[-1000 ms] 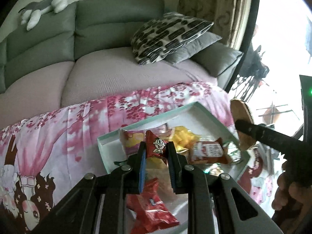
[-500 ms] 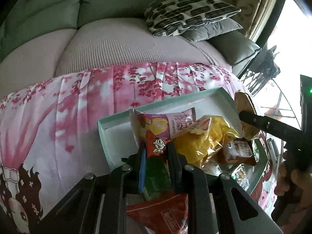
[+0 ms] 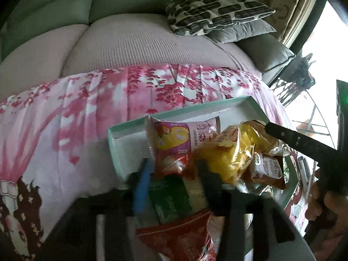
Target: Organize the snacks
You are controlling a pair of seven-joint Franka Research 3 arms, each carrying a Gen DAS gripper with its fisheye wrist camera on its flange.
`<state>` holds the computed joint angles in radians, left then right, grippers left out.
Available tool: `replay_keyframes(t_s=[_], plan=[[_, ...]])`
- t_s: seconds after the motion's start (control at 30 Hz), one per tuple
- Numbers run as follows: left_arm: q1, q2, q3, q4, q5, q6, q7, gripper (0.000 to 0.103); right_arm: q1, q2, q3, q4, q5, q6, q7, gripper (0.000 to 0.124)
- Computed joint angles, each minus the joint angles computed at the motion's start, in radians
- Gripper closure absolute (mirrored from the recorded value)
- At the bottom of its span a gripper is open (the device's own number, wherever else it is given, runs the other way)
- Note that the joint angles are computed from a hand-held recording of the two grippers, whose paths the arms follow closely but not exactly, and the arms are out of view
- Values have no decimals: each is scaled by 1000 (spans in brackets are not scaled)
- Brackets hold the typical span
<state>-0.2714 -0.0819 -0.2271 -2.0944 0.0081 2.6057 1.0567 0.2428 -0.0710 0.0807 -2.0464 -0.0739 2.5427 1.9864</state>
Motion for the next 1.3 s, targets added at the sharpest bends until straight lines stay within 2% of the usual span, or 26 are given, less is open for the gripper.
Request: replay_keyframes(t_s=[0.07,0.13,0.17,0.27,0.33,0.4,0.47,0.6,0.77,0.9,1.1,1.3], plan=[[-2,-16,3,-12,-19,8,9,49,0,-12,4,-4,-17,-14,11,75],[0,-31,2,-18,-9,3,-17,33,0,-23,7,-7,-28,-33,18,70],[2,-39,0,-20,4,-4,-33,30,0,-31,9,-11,-35,-43,25,64],[5,-68,-4,-33,43,-19,-79,27,0,-63,15,-34,-34,-57,32,63],[8,-96,-7,-51,70,-26,-118,19,-2,-79,20,-45,-33,-67,41,61],[12,-126,-11,-72,100,-30,-157,17,-4,-101,26,-59,-32,-79,48,56],[19,-158,-19,-92,141,-48,-205,14,-4,-125,32,-76,-31,-87,48,44],[48,-224,-51,-131,268,-104,-331,4,-1,-173,50,-111,-33,-106,45,35],[45,-300,-55,-181,327,-161,-408,3,9,-231,73,-163,-14,-123,41,21],[25,-361,-52,-223,330,-204,-414,3,18,-270,90,-203,1,-126,36,21],[15,-427,-75,-255,352,-321,-443,3,22,-323,128,-254,-8,-127,76,21],[3,-488,-93,-313,362,-359,-525,3,42,-346,153,-295,-14,-136,95,21]])
